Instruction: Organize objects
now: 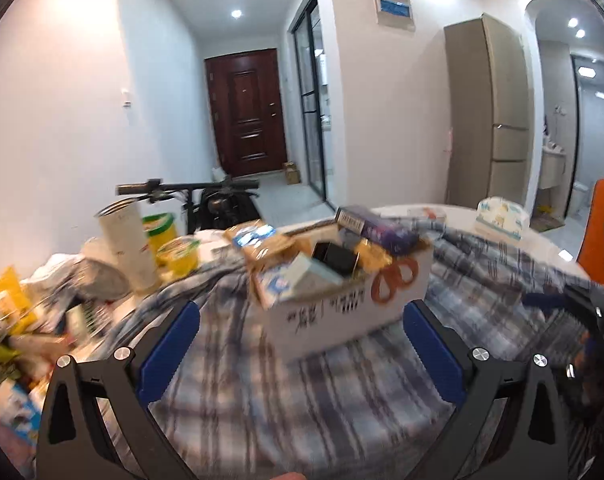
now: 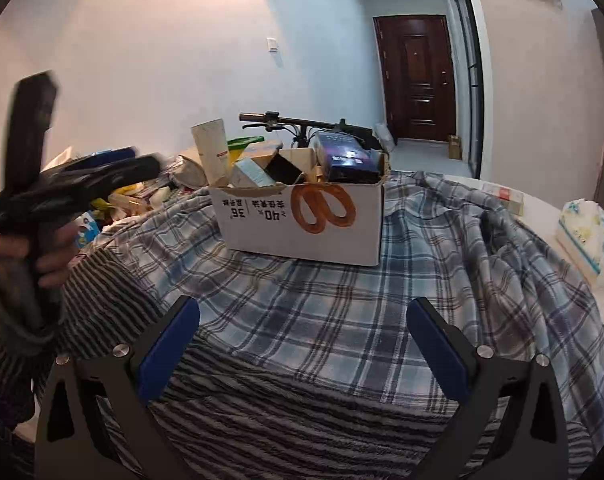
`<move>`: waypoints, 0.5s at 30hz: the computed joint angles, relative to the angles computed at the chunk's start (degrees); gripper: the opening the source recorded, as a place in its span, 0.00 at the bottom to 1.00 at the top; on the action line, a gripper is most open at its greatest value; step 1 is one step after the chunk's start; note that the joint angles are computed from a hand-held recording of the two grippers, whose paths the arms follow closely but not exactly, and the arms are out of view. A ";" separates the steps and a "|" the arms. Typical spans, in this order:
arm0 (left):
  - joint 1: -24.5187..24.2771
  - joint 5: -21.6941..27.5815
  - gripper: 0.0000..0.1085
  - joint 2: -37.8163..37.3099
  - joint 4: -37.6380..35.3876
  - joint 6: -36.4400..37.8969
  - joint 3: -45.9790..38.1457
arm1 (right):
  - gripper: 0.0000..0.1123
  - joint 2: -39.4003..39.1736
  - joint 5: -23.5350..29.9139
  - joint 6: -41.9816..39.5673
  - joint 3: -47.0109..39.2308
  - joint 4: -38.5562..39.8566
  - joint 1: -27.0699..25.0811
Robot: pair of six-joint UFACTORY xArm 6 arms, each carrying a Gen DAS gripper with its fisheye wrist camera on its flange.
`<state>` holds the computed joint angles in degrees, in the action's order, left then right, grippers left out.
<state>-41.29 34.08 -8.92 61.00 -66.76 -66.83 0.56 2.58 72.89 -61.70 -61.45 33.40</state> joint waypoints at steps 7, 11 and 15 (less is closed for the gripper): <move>-1.90 -2.23 0.95 -2.15 1.03 -4.04 7.08 | 0.92 -0.05 0.31 17.12 -2.29 -20.92 0.67; -0.07 -4.49 0.95 -0.41 -0.17 -6.57 6.78 | 0.92 0.32 -0.41 9.12 -1.65 -14.08 1.22; -2.26 1.58 0.95 0.13 3.13 -9.52 5.63 | 0.92 -0.02 0.69 9.86 -1.91 -16.61 2.20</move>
<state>-43.56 35.66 -8.78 64.13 -76.28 -61.20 0.54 3.27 82.75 -63.62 -78.07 35.61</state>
